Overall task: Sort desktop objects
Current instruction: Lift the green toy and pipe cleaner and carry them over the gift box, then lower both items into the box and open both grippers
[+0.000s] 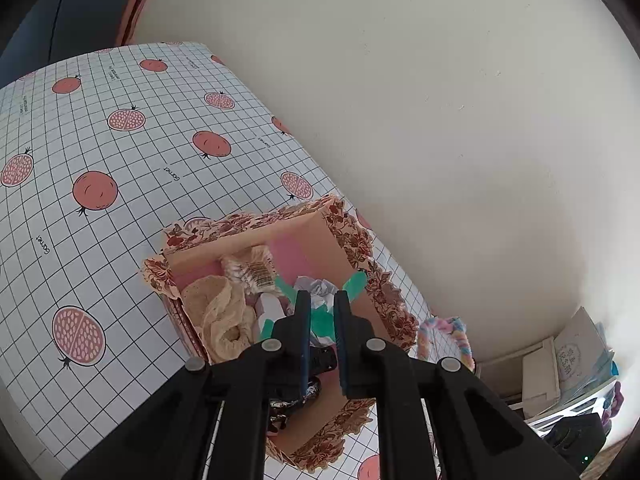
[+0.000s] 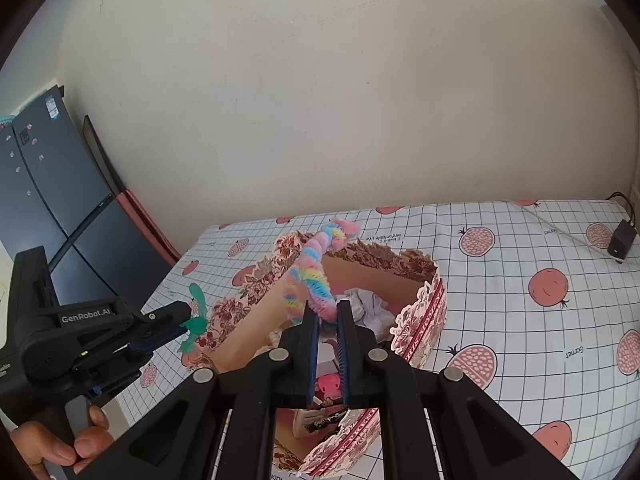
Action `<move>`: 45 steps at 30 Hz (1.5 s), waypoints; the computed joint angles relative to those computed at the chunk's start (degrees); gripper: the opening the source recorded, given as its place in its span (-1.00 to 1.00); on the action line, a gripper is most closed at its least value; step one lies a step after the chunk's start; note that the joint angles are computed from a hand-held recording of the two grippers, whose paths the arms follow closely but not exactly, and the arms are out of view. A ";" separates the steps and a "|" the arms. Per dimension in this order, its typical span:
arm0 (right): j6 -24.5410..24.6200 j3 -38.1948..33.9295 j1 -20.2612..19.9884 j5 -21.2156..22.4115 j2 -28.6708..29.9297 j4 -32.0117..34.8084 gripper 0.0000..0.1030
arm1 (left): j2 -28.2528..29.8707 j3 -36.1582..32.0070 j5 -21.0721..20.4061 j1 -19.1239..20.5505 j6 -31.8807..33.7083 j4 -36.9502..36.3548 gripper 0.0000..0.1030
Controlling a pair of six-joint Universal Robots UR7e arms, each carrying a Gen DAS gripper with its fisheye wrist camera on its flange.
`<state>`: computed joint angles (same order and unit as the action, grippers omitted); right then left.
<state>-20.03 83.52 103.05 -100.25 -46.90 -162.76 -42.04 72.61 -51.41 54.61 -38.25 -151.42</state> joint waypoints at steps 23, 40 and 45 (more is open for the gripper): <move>-2.03 -2.47 0.34 -8.18 5.38 6.38 -0.74 | 2.91 -3.02 -3.97 2.67 -5.38 9.15 -0.79; -1.35 -2.22 0.58 -8.18 4.56 6.48 -0.46 | 2.83 -3.10 -6.14 2.95 -6.16 8.55 0.03; -1.87 -2.05 0.94 -8.92 4.28 6.29 -0.45 | 2.61 -2.97 -6.82 2.98 -6.21 8.40 0.04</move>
<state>-21.90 81.47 103.99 -109.18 -42.62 -156.47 -39.43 69.64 -58.23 57.59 -44.46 -143.02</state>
